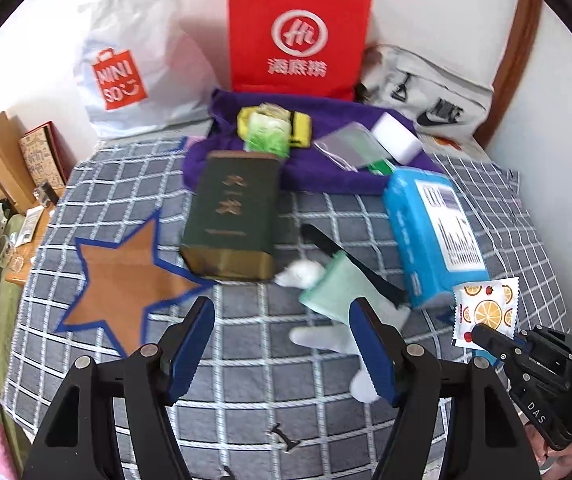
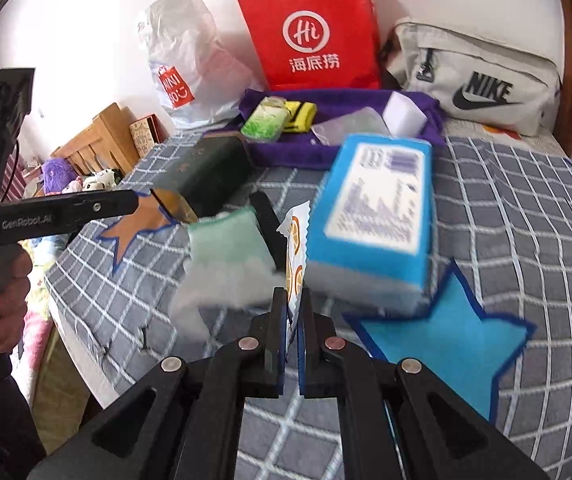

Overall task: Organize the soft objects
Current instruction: 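Grasp the orange-print sachet with the right tool while the left tool grasps the mint glove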

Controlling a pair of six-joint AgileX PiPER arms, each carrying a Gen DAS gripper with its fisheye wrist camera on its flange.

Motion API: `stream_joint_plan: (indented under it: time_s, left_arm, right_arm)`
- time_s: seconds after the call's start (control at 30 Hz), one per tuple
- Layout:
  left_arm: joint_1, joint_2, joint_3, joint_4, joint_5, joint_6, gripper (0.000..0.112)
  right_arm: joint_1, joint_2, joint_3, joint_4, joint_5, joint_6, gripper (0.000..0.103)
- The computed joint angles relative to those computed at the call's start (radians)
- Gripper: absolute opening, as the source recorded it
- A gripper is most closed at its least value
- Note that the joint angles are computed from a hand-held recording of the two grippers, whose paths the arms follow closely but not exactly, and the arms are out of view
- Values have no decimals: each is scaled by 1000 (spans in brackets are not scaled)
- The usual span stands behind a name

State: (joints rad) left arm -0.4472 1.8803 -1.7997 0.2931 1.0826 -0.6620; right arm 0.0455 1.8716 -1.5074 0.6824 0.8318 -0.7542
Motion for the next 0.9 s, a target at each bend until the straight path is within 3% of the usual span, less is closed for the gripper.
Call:
stream_joint_plan:
  time_s: [0.27,0.57,0.6,0.63,0.73,0.9]
  left_arm:
    - [-37,87,-28,-82,-19,37,68]
    - [-49,212,-136,-129,28,79,68]
    - [-49,216,-133,-133,22,83,60]
    - [-47,217,-129,-135,16,84,44]
    - [-19,203,-93,-213,-19,124,11]
    - [-21,114,5,-186,-74,105,9]
  right_arm:
    - [-71,21,94,44,-15,-70,5]
    - [-105,66,87,87,-3,-97,6]
    - [-107,70,84,89,-2,-96,7]
    - [-109,73,83,92,0,-98,7]
    - [-113,78,81,101,3,-97,7]
    - [-102,56,99,92,-15,-90,6]
